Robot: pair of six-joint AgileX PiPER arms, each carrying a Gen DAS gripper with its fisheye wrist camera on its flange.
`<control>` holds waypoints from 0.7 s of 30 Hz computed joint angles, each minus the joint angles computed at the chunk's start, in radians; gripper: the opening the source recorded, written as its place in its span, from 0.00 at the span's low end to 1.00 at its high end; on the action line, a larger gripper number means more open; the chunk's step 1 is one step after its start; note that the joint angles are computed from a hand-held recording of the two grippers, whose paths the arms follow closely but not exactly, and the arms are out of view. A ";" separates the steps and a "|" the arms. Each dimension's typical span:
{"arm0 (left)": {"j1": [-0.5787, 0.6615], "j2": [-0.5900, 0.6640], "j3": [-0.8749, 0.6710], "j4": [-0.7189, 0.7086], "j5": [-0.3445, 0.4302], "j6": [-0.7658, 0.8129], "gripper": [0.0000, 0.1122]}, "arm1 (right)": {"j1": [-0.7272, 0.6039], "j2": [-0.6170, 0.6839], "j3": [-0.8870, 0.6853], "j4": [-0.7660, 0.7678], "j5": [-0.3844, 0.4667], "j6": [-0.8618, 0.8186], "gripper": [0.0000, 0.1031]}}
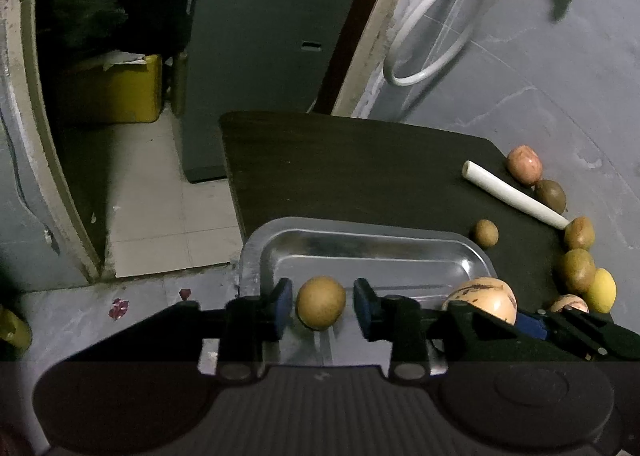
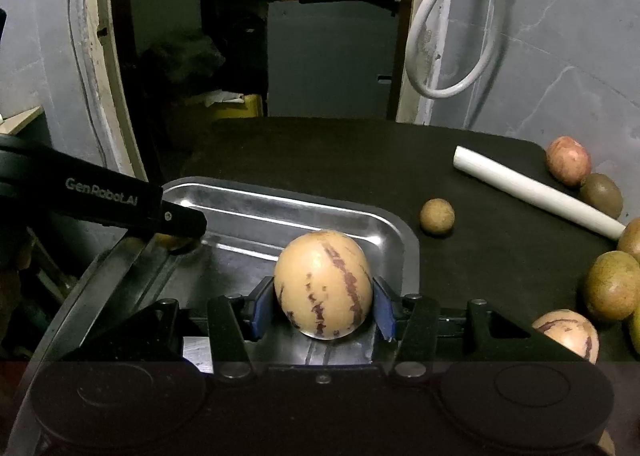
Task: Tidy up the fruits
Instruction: 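Carry the pepino in the right tool and brown fruit in the left over the metal tray, then open both tools to drop the pepino and brown fruit into the tray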
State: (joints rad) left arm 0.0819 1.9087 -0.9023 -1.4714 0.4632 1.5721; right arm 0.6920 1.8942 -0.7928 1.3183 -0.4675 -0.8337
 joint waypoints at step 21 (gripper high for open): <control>0.063 -0.630 0.467 -0.056 -0.029 -0.084 0.91 | 0.334 -0.544 0.407 0.199 -0.200 -0.051 0.91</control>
State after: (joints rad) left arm 0.1448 1.2783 -0.4357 -1.5278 0.4339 1.4884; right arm 1.0258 1.3501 -0.3861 1.5174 -0.6677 -0.8850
